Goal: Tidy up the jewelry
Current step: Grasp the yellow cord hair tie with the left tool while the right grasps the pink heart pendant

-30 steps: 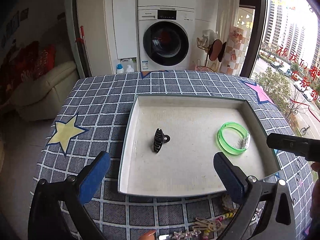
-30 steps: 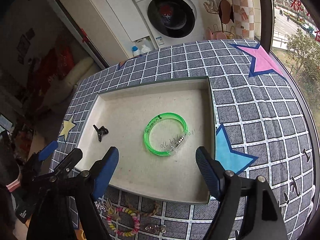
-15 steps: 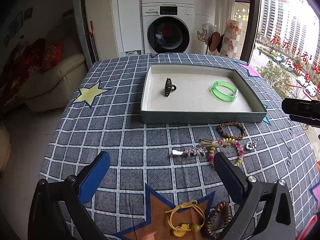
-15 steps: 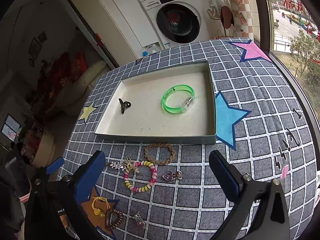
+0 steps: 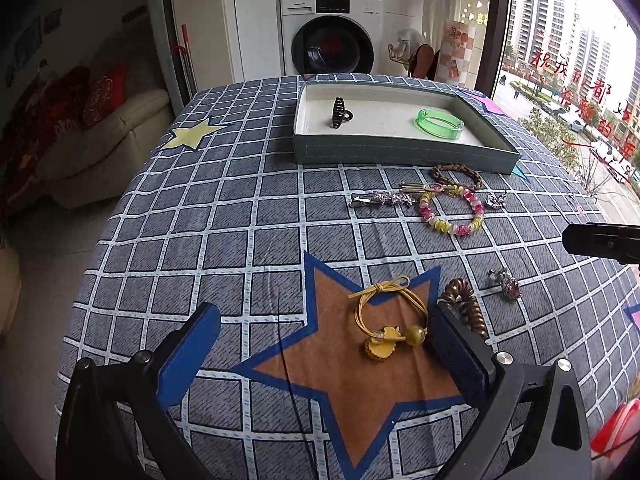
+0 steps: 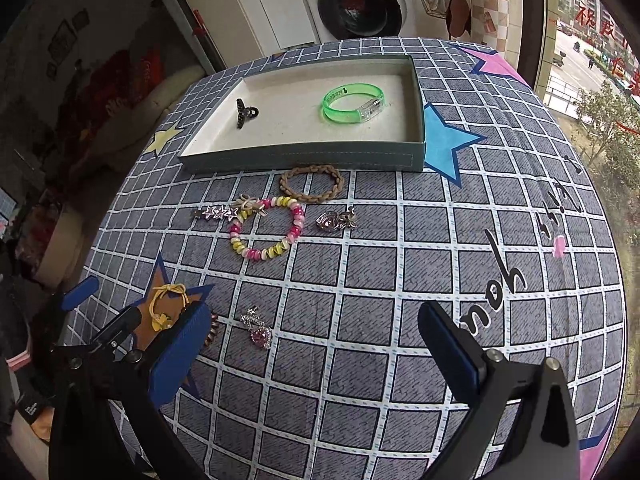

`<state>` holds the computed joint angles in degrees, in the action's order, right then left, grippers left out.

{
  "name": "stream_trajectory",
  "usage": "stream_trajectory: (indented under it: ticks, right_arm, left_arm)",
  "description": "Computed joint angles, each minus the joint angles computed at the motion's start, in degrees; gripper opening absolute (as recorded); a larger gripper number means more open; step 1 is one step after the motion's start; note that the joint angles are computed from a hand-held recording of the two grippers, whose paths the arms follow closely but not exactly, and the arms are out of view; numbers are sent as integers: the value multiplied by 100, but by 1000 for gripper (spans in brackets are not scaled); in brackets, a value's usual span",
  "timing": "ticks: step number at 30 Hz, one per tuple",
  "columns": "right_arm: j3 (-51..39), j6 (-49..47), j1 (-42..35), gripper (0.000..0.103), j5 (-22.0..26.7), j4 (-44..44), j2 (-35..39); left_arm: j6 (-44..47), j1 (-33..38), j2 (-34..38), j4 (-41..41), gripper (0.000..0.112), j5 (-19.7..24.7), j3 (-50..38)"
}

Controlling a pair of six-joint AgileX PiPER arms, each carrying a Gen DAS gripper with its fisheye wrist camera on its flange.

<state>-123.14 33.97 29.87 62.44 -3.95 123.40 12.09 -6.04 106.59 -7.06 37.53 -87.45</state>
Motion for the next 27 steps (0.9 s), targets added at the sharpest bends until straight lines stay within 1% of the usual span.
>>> stream_trajectory:
  ticks: [3,7,16,19,20,24,25,27]
  right_arm:
    - [257,49,123,103,-70,-62,-81]
    - [340,115,282,103,-19,-231,-63]
    - [208,171,538,102,167,-578,126]
    - [118,153,602,98,241,-663,245]
    - [60,148,626,94,287,-703,299]
    - [-184,80,676,87,427,-736,532]
    - [-271,63,687,82,477,-752,604]
    - [-499,66,759,81,610,-948,751]
  left_arm:
    - [82,42,-73,3,103,-78,199]
    - [107,42,-52,120,103,-159,300]
    - [157,-48,250,118,103,-119,73]
    - [144,-90,364,150,103,-115,-36]
    - [128,-107,396,186,103,-119,-60]
    - [157,-147,483,181,103,-110,-125]
    - [191,-159,492,156,103,-115,-133]
    - [251,-187,522,128,103,-117,-172]
